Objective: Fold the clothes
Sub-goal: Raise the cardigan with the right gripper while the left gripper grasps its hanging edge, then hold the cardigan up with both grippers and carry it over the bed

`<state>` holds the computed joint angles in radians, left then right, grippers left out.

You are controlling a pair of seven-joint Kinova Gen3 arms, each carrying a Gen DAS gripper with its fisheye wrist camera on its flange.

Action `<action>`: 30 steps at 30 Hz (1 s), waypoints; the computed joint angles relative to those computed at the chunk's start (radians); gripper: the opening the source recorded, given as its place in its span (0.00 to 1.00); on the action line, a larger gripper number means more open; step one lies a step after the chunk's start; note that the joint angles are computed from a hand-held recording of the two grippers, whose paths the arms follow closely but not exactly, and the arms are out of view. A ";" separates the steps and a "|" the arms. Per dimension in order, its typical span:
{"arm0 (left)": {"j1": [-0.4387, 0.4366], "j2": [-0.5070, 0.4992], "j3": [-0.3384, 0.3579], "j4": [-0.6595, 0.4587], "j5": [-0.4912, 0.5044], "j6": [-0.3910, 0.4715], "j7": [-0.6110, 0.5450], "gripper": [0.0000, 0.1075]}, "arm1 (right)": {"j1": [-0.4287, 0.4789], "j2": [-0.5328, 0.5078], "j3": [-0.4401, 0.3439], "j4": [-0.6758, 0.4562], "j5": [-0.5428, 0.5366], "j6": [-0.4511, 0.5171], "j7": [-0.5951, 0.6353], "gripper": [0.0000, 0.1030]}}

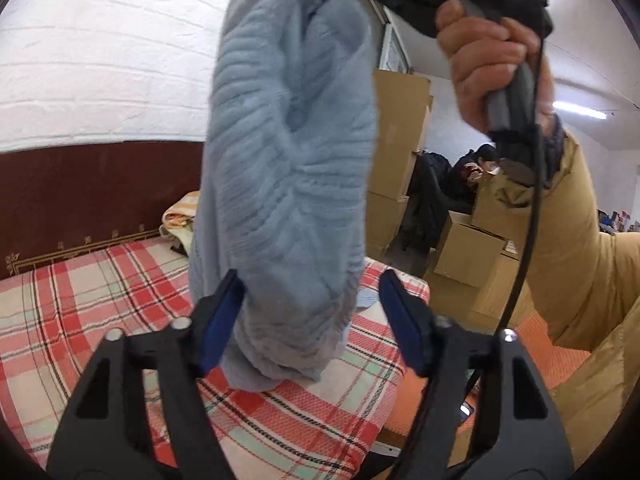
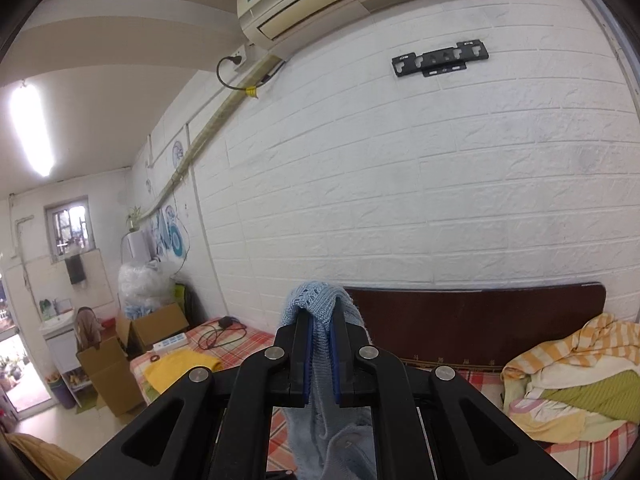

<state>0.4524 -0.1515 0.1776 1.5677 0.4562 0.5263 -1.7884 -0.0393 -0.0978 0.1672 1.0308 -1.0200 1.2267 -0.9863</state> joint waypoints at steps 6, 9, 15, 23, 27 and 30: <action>-0.101 -0.013 0.054 0.013 -0.150 -0.041 0.223 0.06 | -0.007 -0.035 0.004 0.048 0.035 -0.024 -0.005 0.06; -0.105 -0.060 0.025 -0.005 -0.205 -0.081 0.274 0.06 | -0.020 -0.066 0.052 0.068 0.007 -0.031 0.019 0.06; -0.328 -0.137 0.176 -0.211 -0.433 0.014 0.426 0.06 | -0.089 -0.133 0.159 0.063 -0.077 -0.065 0.067 0.06; -0.354 -0.145 0.190 -0.459 -0.539 0.175 0.375 0.06 | -0.195 -0.166 0.229 -0.011 -0.066 -0.126 0.048 0.06; -0.169 -0.139 0.047 -0.324 -0.376 0.168 0.271 0.86 | -0.246 -0.138 0.241 0.005 -0.022 -0.102 0.009 0.06; -0.030 -0.143 -0.018 -0.185 -0.254 0.139 0.206 0.91 | -0.237 -0.118 0.192 0.052 0.039 -0.108 -0.010 0.06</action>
<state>0.4224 -0.2948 0.1597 1.3823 0.2021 0.6658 -1.5821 -0.2762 -0.2157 0.3596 1.0830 -0.9805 1.1191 -0.9967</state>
